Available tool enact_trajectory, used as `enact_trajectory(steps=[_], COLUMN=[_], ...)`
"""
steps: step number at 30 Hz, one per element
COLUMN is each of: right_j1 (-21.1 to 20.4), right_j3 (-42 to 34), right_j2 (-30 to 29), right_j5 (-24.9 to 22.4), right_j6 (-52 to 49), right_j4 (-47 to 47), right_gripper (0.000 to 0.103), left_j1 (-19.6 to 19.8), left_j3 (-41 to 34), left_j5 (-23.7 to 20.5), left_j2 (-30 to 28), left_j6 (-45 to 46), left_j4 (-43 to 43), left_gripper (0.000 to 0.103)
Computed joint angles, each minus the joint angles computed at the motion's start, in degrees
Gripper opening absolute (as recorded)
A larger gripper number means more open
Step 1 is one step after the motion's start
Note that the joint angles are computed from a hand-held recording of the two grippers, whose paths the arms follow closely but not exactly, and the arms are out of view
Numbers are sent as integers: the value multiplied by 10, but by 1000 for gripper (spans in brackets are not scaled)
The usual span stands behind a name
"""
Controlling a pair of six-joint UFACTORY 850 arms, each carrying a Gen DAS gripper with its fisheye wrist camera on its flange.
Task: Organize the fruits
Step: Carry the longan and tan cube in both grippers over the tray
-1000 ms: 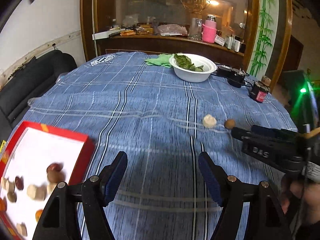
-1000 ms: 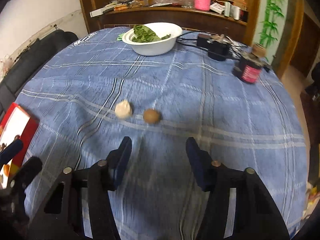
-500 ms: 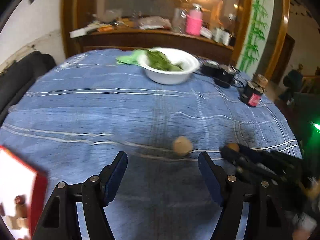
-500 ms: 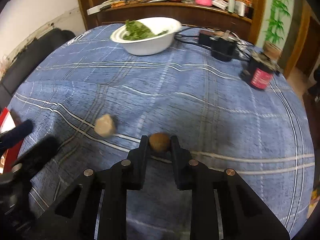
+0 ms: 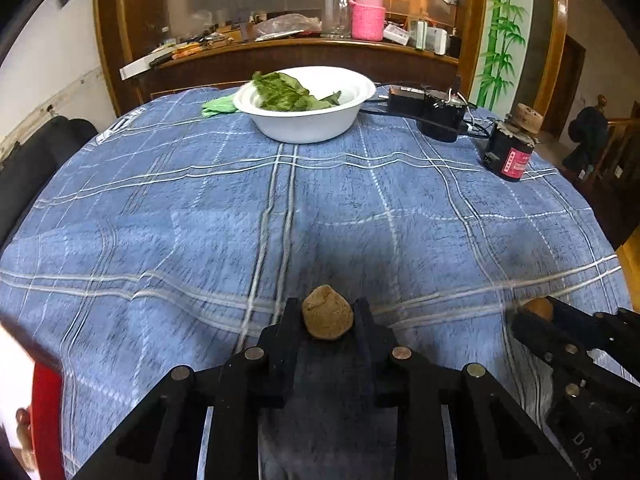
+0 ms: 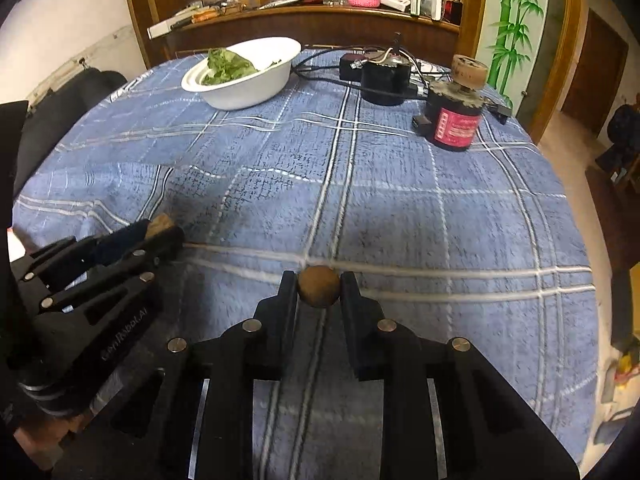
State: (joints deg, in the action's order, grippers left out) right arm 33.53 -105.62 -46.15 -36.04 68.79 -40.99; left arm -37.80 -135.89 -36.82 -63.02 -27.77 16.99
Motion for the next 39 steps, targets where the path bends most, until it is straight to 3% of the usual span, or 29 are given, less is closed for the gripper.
enact_trajectory(steps=[10, 20, 27, 39], right_j1=[48, 114, 150, 177], right_j3=[53, 67, 52, 46], right_j2=[44, 50, 39, 38], right_j5=[-96, -143, -195, -229], right_j6=[-119, -146, -167, -169], right_j4=[9, -8, -31, -48], right_gripper=[20, 20, 20, 20], left_j1=[0, 2, 5, 4], left_j3=[298, 497, 559, 595], left_j5=[129, 194, 219, 233], left_j2=[187, 318, 358, 388], left_j6=[-88, -251, -322, -408], left_j4=[67, 216, 274, 357], left_gripper=[26, 26, 26, 25])
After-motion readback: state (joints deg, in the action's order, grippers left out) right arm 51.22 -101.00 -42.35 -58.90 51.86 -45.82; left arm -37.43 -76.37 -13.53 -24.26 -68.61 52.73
